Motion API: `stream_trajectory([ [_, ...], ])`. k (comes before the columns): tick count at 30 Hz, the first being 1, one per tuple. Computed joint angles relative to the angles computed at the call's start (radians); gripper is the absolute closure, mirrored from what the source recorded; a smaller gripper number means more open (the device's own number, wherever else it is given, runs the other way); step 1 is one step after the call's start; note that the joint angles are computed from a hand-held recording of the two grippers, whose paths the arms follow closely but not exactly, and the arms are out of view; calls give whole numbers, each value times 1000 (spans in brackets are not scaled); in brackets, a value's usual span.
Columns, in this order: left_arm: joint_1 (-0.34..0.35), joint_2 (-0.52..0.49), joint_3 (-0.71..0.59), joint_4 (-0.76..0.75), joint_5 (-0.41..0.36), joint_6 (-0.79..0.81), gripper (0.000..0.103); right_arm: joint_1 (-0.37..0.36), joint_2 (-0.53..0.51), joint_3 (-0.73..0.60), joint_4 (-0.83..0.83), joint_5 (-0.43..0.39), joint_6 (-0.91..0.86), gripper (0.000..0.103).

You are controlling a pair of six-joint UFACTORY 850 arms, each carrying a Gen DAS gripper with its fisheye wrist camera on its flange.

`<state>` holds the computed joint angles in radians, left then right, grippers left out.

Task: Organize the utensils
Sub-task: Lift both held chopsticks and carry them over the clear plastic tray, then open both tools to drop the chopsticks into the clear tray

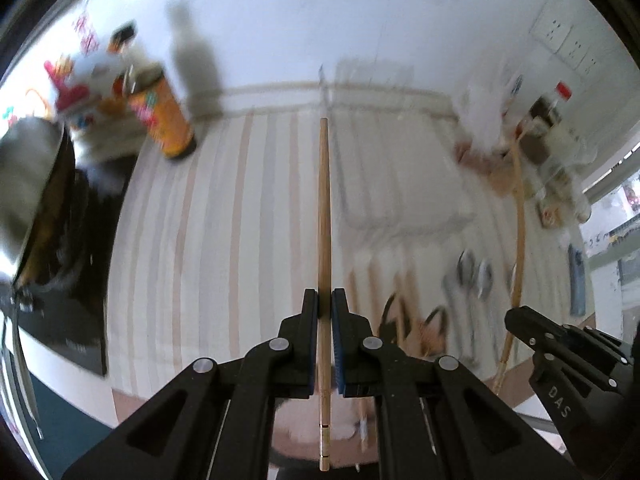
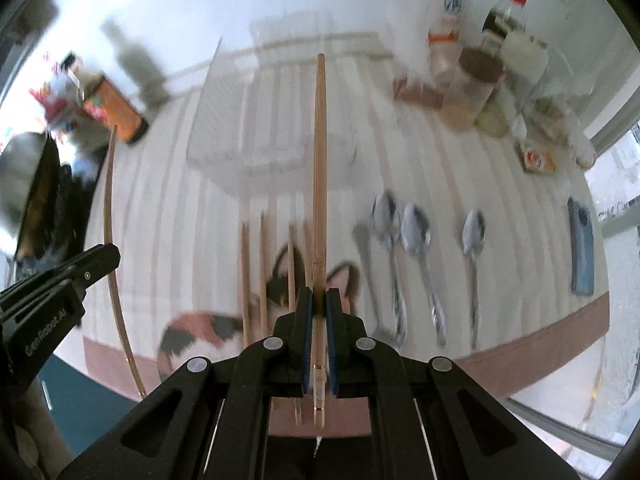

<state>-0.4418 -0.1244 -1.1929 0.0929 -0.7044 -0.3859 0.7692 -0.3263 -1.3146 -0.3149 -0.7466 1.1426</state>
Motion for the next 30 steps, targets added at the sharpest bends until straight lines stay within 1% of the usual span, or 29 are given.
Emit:
stream_trajectory([
  [3, 6, -51, -86, -19, -15, 18, 98, -41, -9, -50, -1, -8, -28, 96],
  [8, 19, -186, -275, -44, -61, 43, 98, -123, -62, -157, 19, -11, -128, 96],
  [10, 32, -255, -368, -89, -96, 59, 98, -163, -101, -223, 50, -11, -201, 96],
  [13, 53, -350, -486, -153, -140, 79, 98, -210, -165, -314, 140, -12, -322, 96],
  [18, 87, -492, -647, -248, -229, 104, 98, -268, -309, -492, 291, -54, -494, 96],
  [21, 98, -560, -720, -287, -276, 114, 98, -283, -376, -564, 346, -80, -549, 96],
  [24, 101, -606, -764, -306, -314, 130, 98, -288, -437, -625, 381, -112, -590, 96],
  [27, 102, -627, -779, -324, -335, 147, 98, -287, -476, -663, 393, -143, -616, 96],
  [30, 99, -620, -767, -308, -336, 139, 96, -286, -513, -701, 415, -184, -665, 96],
])
